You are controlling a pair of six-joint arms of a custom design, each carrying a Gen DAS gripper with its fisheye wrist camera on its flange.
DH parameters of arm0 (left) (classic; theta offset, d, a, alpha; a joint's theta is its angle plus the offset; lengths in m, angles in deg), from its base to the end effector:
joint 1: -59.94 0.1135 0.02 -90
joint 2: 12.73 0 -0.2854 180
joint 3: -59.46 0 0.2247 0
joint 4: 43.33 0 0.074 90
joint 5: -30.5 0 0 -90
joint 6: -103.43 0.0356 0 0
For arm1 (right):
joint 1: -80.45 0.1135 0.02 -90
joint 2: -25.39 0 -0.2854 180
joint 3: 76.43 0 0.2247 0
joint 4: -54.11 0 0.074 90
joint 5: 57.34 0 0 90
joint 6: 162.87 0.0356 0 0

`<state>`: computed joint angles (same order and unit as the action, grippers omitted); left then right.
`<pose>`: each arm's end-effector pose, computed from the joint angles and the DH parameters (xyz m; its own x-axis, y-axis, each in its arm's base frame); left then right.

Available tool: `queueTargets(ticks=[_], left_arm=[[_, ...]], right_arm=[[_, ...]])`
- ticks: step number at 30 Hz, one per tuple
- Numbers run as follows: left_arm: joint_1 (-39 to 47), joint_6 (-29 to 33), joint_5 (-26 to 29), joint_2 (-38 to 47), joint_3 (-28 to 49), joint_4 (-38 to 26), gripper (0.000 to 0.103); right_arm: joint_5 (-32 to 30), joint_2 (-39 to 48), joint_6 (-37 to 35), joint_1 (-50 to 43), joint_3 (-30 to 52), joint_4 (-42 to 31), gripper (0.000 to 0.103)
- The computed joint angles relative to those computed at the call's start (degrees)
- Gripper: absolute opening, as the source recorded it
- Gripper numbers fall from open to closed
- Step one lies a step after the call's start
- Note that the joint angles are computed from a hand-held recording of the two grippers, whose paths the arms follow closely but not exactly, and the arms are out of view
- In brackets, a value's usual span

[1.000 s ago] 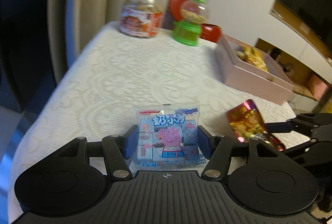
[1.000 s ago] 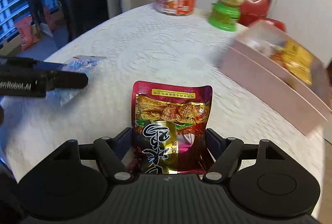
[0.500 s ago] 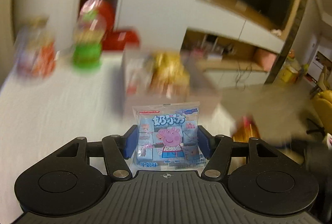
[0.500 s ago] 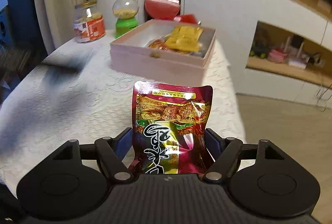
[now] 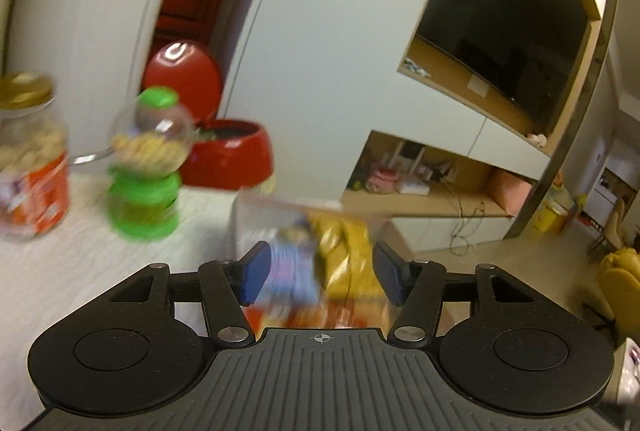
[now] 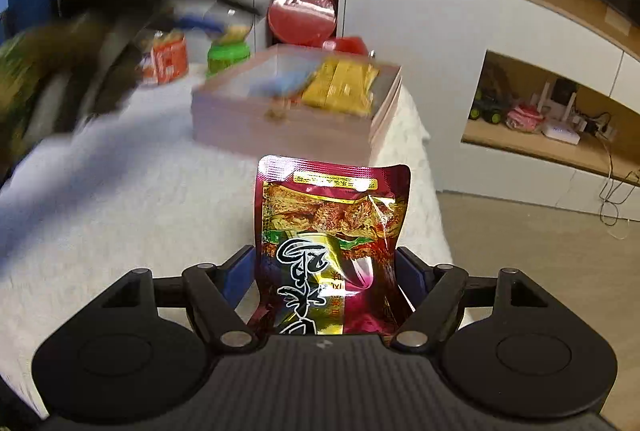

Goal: Organize snacks
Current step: 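Carry both packets to the pink box and open the left tool over it, then open the right tool over the pink box, dropping the dark red packet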

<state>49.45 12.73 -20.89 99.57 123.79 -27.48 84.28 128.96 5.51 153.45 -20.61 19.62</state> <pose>0.3548 -0.0883 0.1565 -0.5309 0.0886 -0.8428 0.6555 0.6733 -0.3421 0.1001 0.2319 0.1294 -0.6096 0.0861 -0.7880 0.1704 0.9851 -0.0242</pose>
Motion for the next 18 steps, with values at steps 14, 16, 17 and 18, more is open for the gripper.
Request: queueTargets(ticks=[14, 16, 17, 18], left_arm=[[11.21, 13.80, 4.13, 0.69, -7.51, -7.05, 0.062], [12.18, 15.90, 2.62, 1.06, -8.90, -7.01, 0.062], [12.71, 16.74, 2.31, 1.17, -9.97, -6.36, 0.062], [13.22, 17.59, 1.87, 0.96, -11.82, -5.13, 0.062]], right_arm=[[-12.17, 2.97, -44.70, -34.32, 24.12, 10.06, 0.089], [-12.76, 2.60, -42.06, -33.44, 21.39, 11.90, 0.089], [-12.80, 2.02, -39.32, -32.17, 19.17, 12.51, 0.089], [-12.31, 1.52, -37.08, -30.41, 16.33, 13.85, 0.089]])
